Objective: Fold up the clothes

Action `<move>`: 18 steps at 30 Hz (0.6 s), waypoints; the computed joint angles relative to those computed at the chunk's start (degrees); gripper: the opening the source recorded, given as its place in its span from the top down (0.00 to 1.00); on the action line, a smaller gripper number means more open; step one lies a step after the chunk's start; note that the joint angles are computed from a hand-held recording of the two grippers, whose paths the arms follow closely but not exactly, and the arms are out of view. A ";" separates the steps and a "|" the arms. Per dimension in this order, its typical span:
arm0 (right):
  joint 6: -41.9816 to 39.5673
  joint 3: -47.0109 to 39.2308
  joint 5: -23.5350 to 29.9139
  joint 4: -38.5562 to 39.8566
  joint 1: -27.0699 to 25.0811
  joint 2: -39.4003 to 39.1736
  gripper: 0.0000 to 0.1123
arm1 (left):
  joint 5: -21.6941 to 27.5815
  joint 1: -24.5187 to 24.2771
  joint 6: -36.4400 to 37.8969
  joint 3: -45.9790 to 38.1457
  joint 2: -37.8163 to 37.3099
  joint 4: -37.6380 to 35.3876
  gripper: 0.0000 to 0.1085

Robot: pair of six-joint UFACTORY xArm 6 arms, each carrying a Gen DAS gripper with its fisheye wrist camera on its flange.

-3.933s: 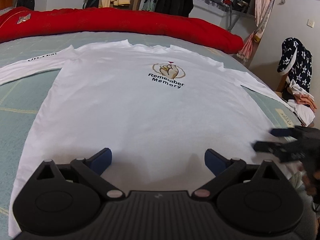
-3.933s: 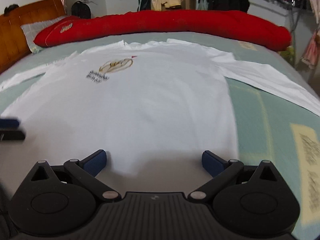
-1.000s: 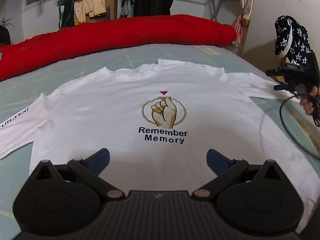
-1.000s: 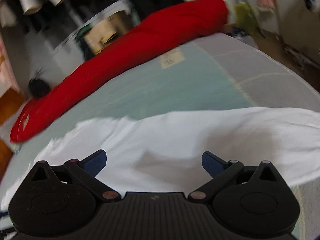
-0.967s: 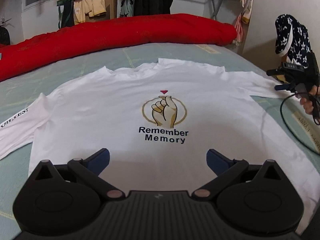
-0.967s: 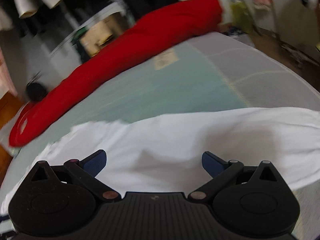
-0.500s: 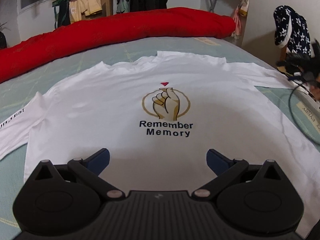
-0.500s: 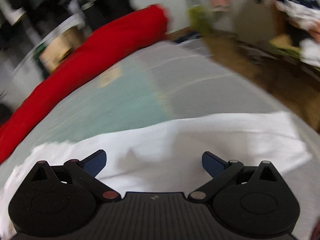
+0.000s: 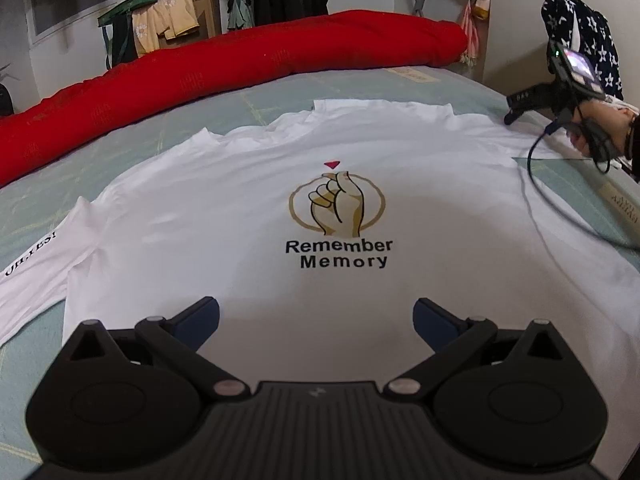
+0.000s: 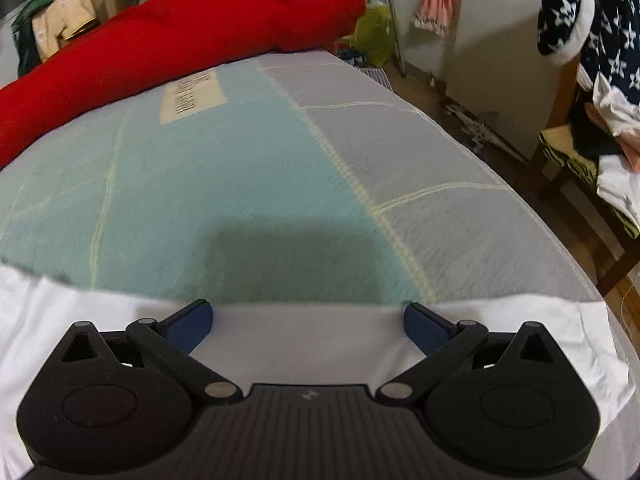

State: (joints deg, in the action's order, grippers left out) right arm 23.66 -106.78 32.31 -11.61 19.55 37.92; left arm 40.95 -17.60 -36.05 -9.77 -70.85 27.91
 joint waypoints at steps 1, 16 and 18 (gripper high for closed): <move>-1.05 0.79 0.25 1.44 -0.12 -0.94 0.08 | 0.10 -0.09 0.09 0.08 -0.17 -0.07 0.06; -0.31 5.29 0.13 0.20 0.40 -4.37 0.08 | 2.21 -3.96 -2.01 -0.67 -1.76 2.16 0.06; -2.25 11.49 -3.52 2.75 0.50 -8.68 0.08 | 2.31 -4.16 -1.19 -0.32 -2.98 1.52 0.06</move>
